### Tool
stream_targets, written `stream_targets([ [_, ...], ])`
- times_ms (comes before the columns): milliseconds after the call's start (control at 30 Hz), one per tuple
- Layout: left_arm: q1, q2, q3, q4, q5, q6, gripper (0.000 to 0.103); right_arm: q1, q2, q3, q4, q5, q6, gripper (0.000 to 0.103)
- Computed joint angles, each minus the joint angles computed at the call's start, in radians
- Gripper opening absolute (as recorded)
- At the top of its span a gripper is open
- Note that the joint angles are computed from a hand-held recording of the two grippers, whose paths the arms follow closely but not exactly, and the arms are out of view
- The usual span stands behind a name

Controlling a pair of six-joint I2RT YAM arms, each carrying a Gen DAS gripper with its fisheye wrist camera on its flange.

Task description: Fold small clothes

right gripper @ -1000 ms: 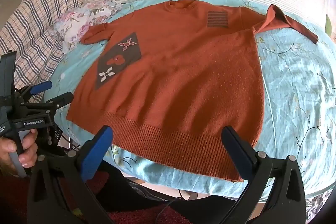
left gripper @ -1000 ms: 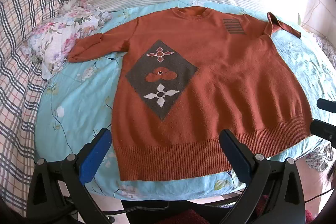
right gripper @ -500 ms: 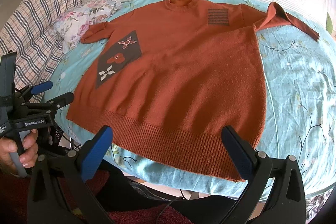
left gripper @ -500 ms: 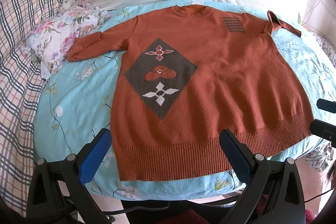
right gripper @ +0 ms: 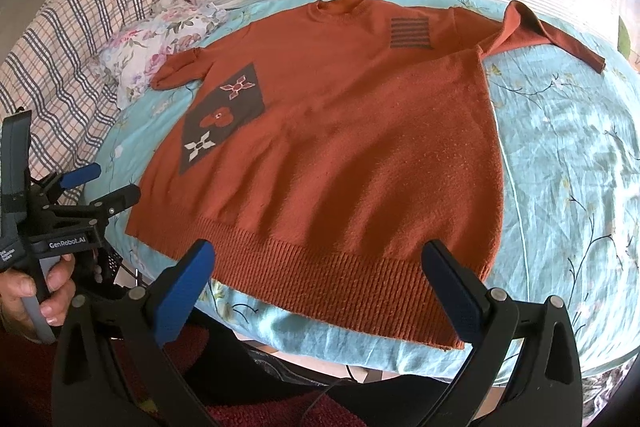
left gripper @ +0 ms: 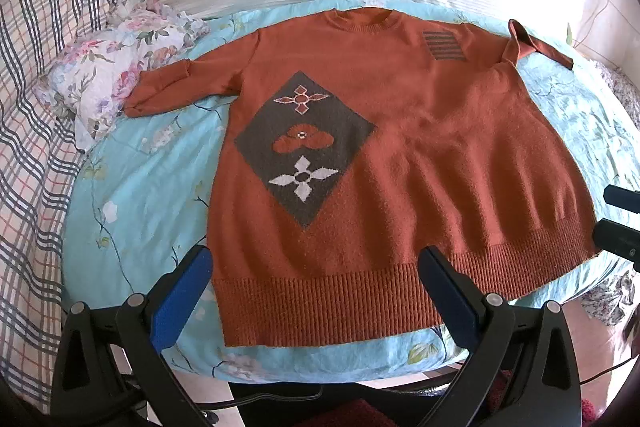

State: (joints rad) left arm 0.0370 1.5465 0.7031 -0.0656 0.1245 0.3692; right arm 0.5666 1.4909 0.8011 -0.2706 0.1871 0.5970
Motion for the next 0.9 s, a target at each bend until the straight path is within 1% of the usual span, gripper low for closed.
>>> stream_targets([
  [267, -0.011, 0.02, 0.021, -0.027, -0.005, -0.002, 0.102, -0.002, -0.004, -0.021, 0.044, 0.008, -0.001, 0.103],
  [433, -0.014, 0.047, 0.049, -0.054, -0.013, 0.001, 0.102, -0.024, 0.004, -0.011, 0.02, -0.02, 0.007, 0.103],
  [567, -0.014, 0.076, 0.051, -0.012, -0.001, -0.01, 0.102, -0.044, 0.006, -0.018, 0.031, -0.028, 0.003, 0.103],
  [600, -0.015, 0.09, 0.068, -0.029, 0.001, -0.014, 0.102, -0.047, 0.009, -0.019, 0.038, -0.021, -0.003, 0.103],
  [667, -0.018, 0.109, 0.081, -0.029, 0.006, -0.02, 0.102, -0.055, 0.013, -0.026, 0.052, -0.012, -0.012, 0.103],
  [900, -0.04, 0.162, 0.123, -0.033, 0.001, -0.043, 0.102, -0.103, 0.03, -0.038, 0.081, -0.056, -0.021, 0.103],
])
